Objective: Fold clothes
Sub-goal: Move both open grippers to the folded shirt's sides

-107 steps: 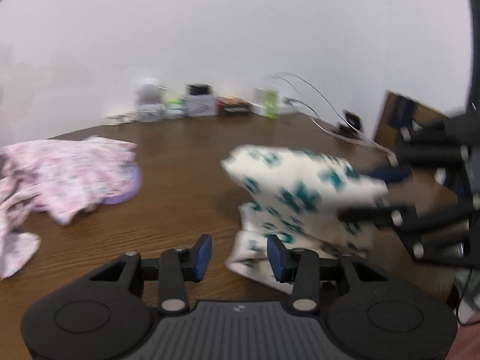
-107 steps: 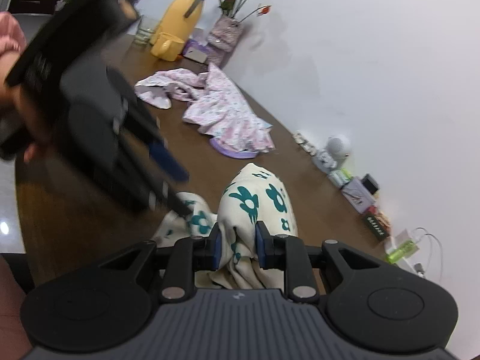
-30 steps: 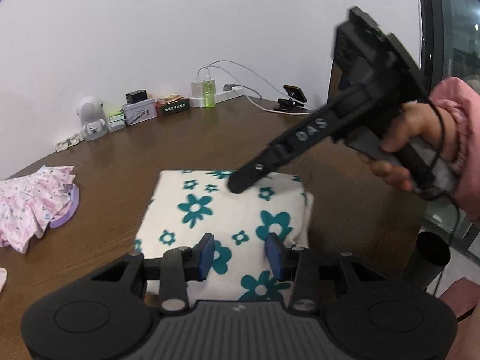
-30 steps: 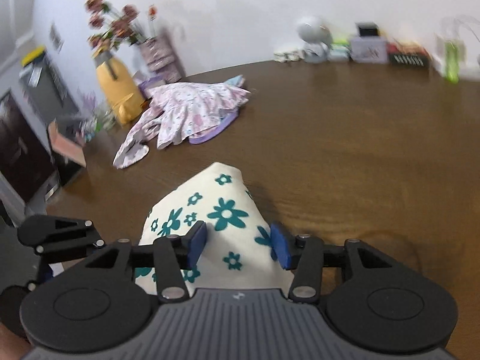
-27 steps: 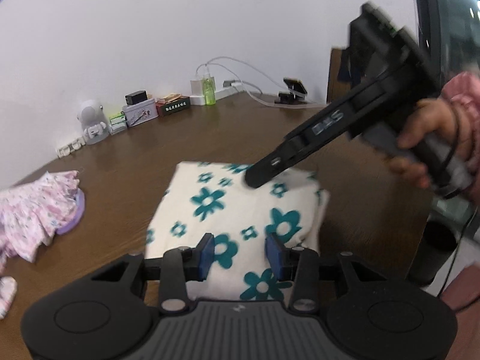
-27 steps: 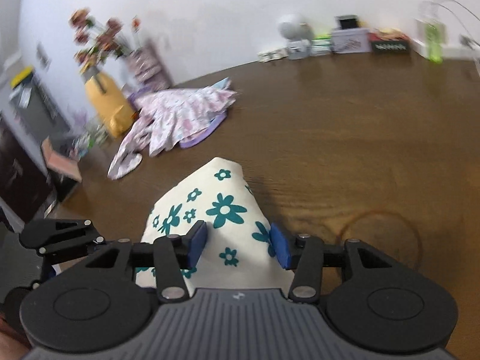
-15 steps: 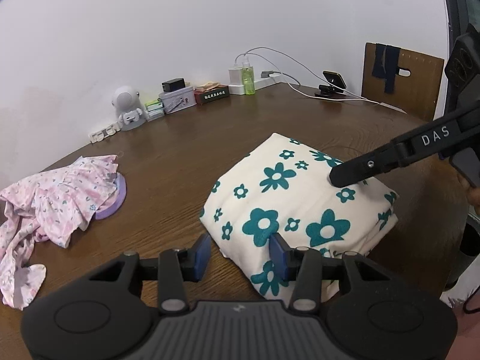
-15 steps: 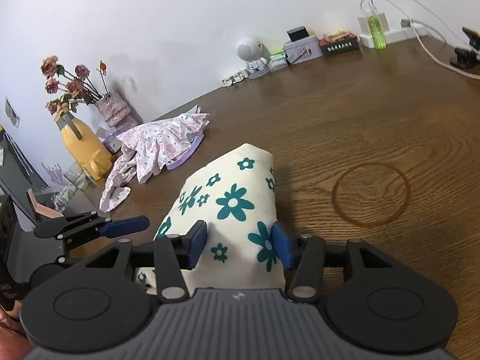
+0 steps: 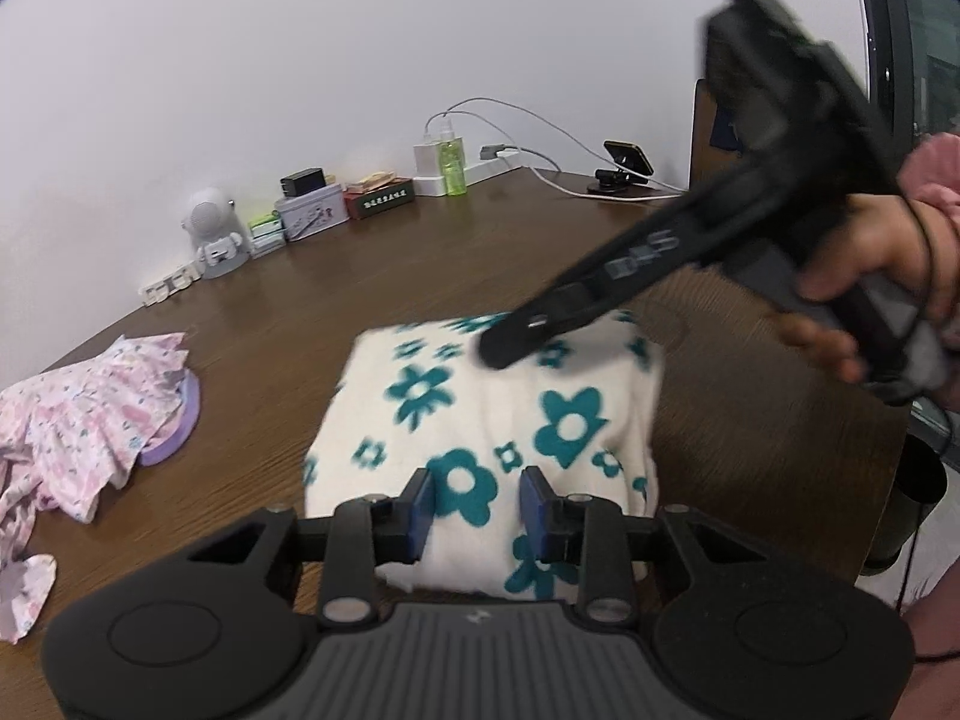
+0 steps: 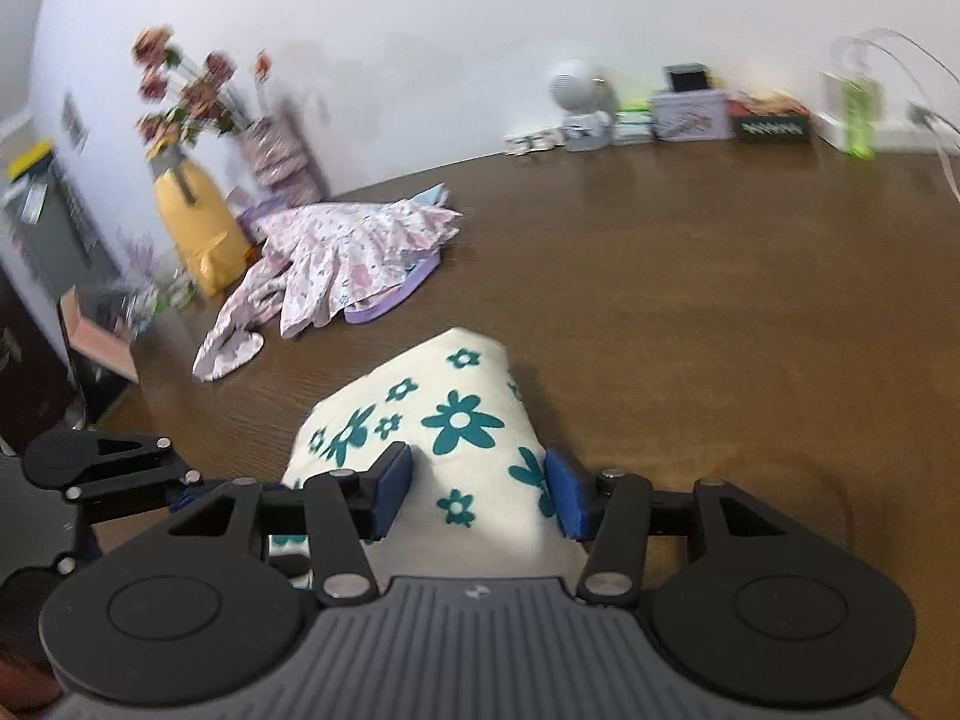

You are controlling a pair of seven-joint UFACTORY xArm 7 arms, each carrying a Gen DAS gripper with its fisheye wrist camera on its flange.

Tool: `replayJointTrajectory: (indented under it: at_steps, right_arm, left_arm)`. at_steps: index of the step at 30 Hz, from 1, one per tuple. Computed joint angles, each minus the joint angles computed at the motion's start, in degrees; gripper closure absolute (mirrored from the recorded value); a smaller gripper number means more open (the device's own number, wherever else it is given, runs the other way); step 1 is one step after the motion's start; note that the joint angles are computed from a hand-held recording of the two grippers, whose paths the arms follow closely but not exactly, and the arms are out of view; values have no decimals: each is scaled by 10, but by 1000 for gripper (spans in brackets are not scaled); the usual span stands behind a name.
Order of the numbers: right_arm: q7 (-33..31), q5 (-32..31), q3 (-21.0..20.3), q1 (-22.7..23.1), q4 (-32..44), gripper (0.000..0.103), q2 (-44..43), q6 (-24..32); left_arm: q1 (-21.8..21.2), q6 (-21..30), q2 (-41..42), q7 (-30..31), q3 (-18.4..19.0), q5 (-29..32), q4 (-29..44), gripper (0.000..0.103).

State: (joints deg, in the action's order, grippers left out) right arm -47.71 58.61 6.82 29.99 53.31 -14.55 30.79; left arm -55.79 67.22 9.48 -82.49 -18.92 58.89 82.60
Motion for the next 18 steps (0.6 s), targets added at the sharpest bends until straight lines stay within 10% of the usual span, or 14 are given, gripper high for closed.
replayJointTrajectory:
  at_steps: [5,11,18]
  right_arm:
    - [-2,20,0,-2,13,51,-1,-10]
    - [48,64,-22,-2,-68,14,-108,-17]
    - [165,53,-17,29,-136,0,-150,-67]
  left_arm:
    - [3,-22,-27,-15,0,17,-17,60]
    - [50,-21,-115,-87,-23,47,-91,21]
    - [150,-256,-174,-191,10,-7,-201,18]
